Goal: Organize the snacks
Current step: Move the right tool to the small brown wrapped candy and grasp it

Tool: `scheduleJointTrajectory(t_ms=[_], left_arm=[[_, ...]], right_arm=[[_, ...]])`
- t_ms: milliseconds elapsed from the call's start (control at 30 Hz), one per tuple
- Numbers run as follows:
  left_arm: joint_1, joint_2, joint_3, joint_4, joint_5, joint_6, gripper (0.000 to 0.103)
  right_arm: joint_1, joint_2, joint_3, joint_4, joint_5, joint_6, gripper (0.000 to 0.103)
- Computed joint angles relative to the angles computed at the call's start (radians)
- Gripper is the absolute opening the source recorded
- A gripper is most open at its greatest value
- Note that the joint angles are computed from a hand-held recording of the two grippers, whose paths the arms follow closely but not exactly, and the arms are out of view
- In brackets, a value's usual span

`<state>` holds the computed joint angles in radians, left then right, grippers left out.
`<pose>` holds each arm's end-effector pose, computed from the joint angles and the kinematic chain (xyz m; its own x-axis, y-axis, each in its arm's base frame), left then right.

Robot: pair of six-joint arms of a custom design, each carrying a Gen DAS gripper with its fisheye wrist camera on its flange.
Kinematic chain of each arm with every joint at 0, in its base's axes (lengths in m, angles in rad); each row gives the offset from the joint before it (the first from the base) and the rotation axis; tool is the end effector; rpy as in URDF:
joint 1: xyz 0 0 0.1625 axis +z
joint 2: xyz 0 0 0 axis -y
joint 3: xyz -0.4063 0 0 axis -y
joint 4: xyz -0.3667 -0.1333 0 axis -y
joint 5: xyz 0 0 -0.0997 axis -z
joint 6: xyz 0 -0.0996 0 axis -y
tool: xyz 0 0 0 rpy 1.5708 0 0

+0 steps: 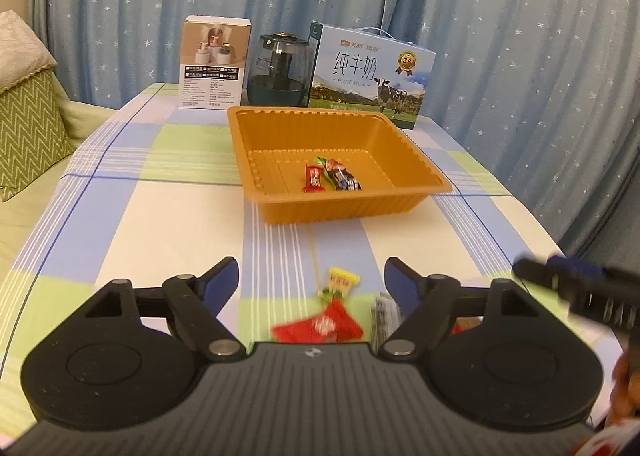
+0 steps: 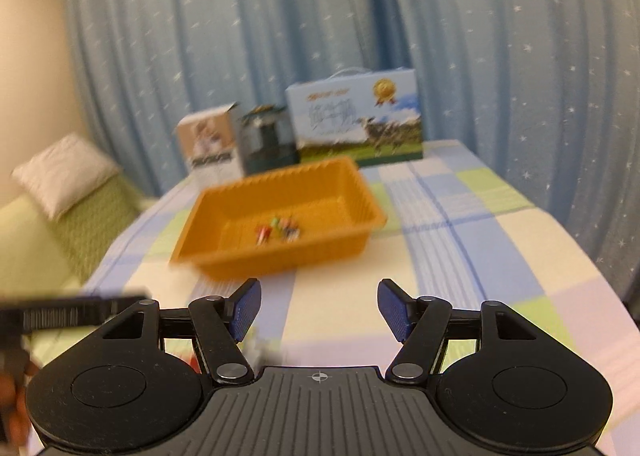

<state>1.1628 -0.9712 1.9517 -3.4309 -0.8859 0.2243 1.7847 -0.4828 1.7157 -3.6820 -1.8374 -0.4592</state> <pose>-0.0406 -0.5886 0.2209 -0.8254 -0.0064 -0.5645 0.4477 0.6016 -0.6615 0.2360 -0.5822 0.0206 -0.8235 -0.2825 0.4919 -0.5584 0.5563 -0.6154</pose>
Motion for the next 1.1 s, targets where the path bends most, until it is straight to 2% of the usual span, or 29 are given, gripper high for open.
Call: scheduleJointTrajectory(t_ms=[167,333,567,667,767,833,900,1033,1100], left_arm=[[-0.014,-0.043,0.114,-0.035,0.012,-0.011,0.082],[-0.008,-0.057,0.200,-0.072,0.043,-0.025,0.083],[0.007,-0.069,0.224,-0.062,0.057,-0.047,0.084],[0.013,-0.063,0.217,-0.058,0.054,-0.049,0.085],[0.017,-0.059,0.212,-0.053,0.044,-0.047,0.085],[0.018,-0.058,0.212,-0.057,0.040,-0.042,0.085],[0.022,-0.059,0.211,-0.055,0.035,-0.047,0.085],[0.030,-0.060,0.206,-0.047,0.027,-0.062,0.085],[0.032,-0.059,0.204,-0.046,0.024,-0.065,0.085]], right_arm=[[-0.027,-0.030,0.148,-0.034,0.033,-0.035,0.065],[-0.056,-0.044,0.218,-0.026,0.082,-0.072,0.065],[-0.058,-0.034,0.226,0.077,0.092,-0.186,0.065],[-0.051,-0.013,0.226,0.064,0.066,-0.270,0.064],[-0.046,0.014,0.216,0.044,0.025,-0.312,0.064],[-0.046,0.025,0.207,0.040,0.009,-0.311,0.063],[-0.048,0.027,0.194,0.055,0.004,-0.298,0.056],[-0.053,0.038,0.174,0.050,0.016,-0.288,0.052],[-0.054,0.038,0.170,0.054,0.023,-0.285,0.046]])
